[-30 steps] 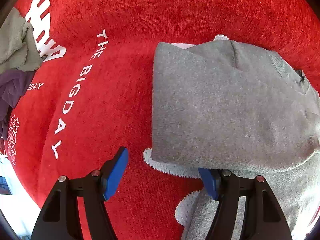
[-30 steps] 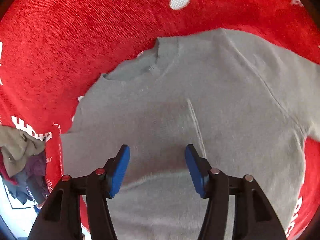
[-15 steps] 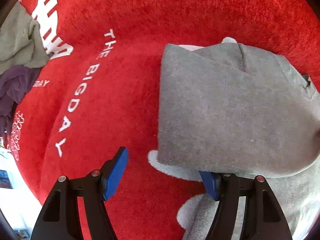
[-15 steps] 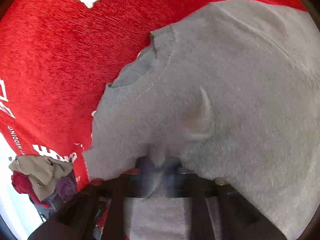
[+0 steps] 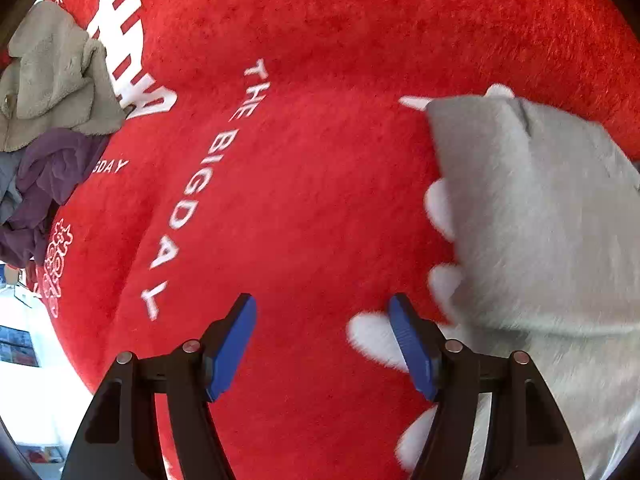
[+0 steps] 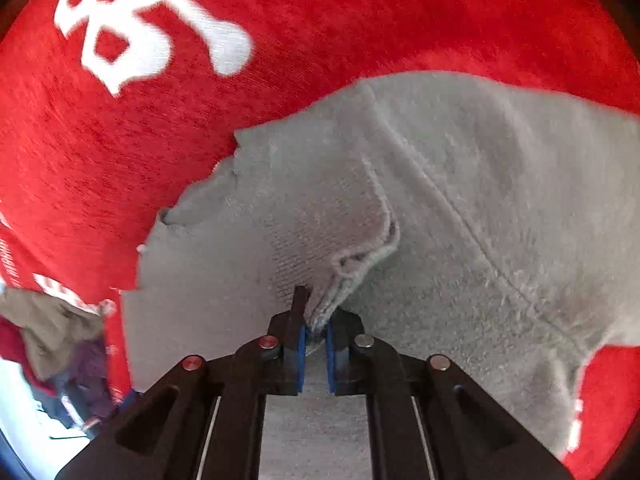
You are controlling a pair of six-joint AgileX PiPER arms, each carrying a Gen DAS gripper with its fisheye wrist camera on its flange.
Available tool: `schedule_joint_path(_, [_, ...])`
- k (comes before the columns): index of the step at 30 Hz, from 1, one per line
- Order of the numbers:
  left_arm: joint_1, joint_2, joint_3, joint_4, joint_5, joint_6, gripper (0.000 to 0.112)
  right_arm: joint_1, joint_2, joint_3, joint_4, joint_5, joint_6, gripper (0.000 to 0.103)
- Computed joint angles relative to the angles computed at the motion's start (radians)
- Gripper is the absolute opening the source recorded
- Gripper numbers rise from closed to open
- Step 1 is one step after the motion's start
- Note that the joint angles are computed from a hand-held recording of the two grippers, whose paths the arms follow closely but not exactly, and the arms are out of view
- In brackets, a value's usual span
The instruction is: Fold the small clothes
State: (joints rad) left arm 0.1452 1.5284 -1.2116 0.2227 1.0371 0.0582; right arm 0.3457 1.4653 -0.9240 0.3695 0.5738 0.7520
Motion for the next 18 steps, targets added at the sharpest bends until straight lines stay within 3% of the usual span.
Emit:
schedule_joint_path(4, [0.096,-0.054,-0.001,-0.050,0.068,0.169,0.070,0.010,-0.004,-0.060,-0.085,0.097,0.049,0.013])
schedule_joint_path(7, [0.165,-0.040,-0.078,-0.153,0.137,0.257,0.070,-0.012,0.020,-0.105,-0.036,0.141,-0.020,0.017])
schedule_joint_path(8, [0.166,-0.026,-0.102,-0.177,0.149,0.262,0.070,-0.019,0.029,-0.121,-0.020,0.154,-0.040,0.010])
schedule_joint_path(13, [0.103,0.024,-0.151,-0.248,0.146,0.276,0.070,-0.004,0.004,-0.183,-0.185,0.212,0.044,0.009])
schedule_joint_path(18, [0.103,-0.010,-0.078,-0.282,0.167,0.369,0.070,-0.029,0.029,-0.191,-0.126,0.215,-0.022,0.009])
